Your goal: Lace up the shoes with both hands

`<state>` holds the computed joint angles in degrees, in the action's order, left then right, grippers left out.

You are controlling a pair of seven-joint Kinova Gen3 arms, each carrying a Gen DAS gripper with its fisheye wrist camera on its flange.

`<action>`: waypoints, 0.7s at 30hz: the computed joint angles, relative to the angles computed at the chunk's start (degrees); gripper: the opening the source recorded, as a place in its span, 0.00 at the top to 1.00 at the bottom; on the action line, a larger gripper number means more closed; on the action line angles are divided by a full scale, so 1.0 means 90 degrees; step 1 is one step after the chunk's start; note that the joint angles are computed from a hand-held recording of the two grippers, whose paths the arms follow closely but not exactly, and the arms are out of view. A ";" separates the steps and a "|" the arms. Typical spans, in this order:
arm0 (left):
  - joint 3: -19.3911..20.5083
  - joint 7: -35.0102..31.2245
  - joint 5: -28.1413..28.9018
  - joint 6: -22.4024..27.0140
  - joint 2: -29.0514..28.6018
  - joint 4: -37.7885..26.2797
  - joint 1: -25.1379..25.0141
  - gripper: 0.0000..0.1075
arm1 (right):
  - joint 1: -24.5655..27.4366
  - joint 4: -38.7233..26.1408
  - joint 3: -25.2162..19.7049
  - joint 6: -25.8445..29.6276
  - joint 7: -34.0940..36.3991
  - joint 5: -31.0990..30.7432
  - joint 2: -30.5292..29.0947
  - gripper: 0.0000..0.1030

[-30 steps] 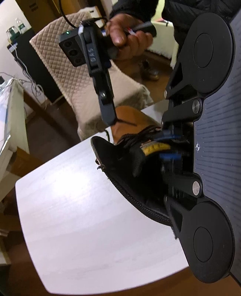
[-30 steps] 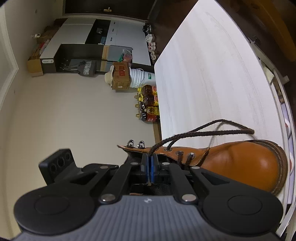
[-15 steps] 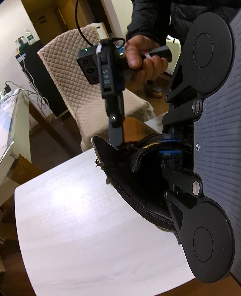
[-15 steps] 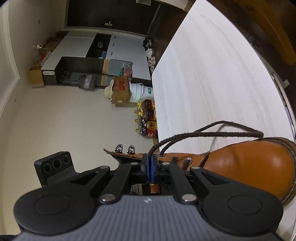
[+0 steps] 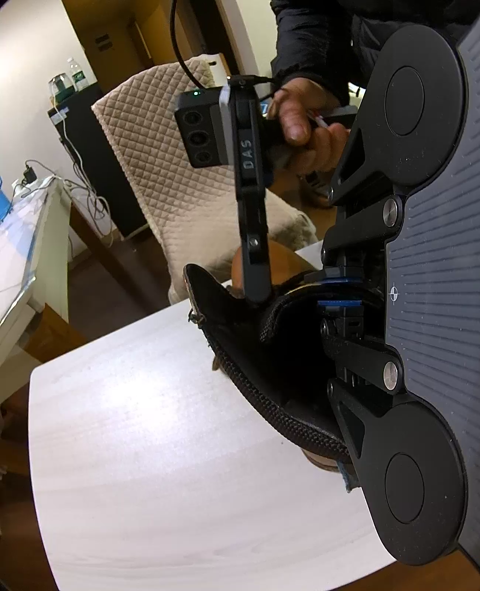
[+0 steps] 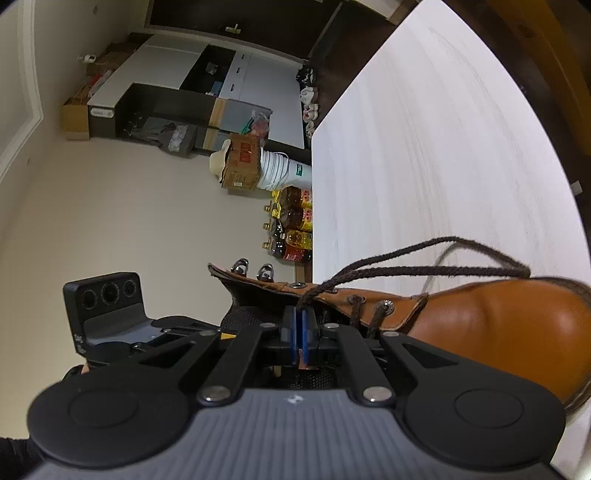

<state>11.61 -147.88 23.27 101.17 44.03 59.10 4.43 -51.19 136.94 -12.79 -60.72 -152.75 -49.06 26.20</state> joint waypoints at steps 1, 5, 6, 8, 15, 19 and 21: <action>-0.0011 0.0019 -0.0010 -0.0009 0.0010 -0.0009 0.0012 0.92 | -0.0052 -0.0073 0.0108 0.0113 0.0128 0.0011 0.0014 0.96; -0.0019 0.0115 0.0020 -0.0016 0.0050 -0.0021 0.0003 0.92 | 0.0345 -0.0240 0.0117 0.0981 0.0523 0.0346 -0.0213 0.96; -0.0017 0.0164 0.0070 -0.0022 0.0061 -0.0022 -0.0020 0.92 | 0.0491 -0.0176 0.0087 0.1161 0.0437 0.0550 -0.0312 0.96; -0.0004 0.0194 0.0112 -0.0046 0.0077 -0.0015 -0.0041 0.92 | 0.0642 -0.0047 0.0029 0.1252 0.0141 0.0814 -0.0411 0.96; 0.0029 0.0107 0.0049 -0.0076 0.0047 -0.0022 -0.0012 0.92 | 0.0637 -0.0030 0.0113 0.1537 -0.0280 0.0694 -0.0562 0.96; 0.0032 -0.0055 -0.0017 -0.0121 -0.0033 0.0022 0.0019 0.92 | 0.0562 -0.0123 0.0137 0.1632 0.0095 0.0376 -0.0602 0.96; 0.0036 -0.0129 -0.0025 -0.0113 -0.0036 0.0015 0.0015 0.92 | 0.0514 -0.0050 0.0145 0.1398 -0.0079 0.0459 -0.0545 0.96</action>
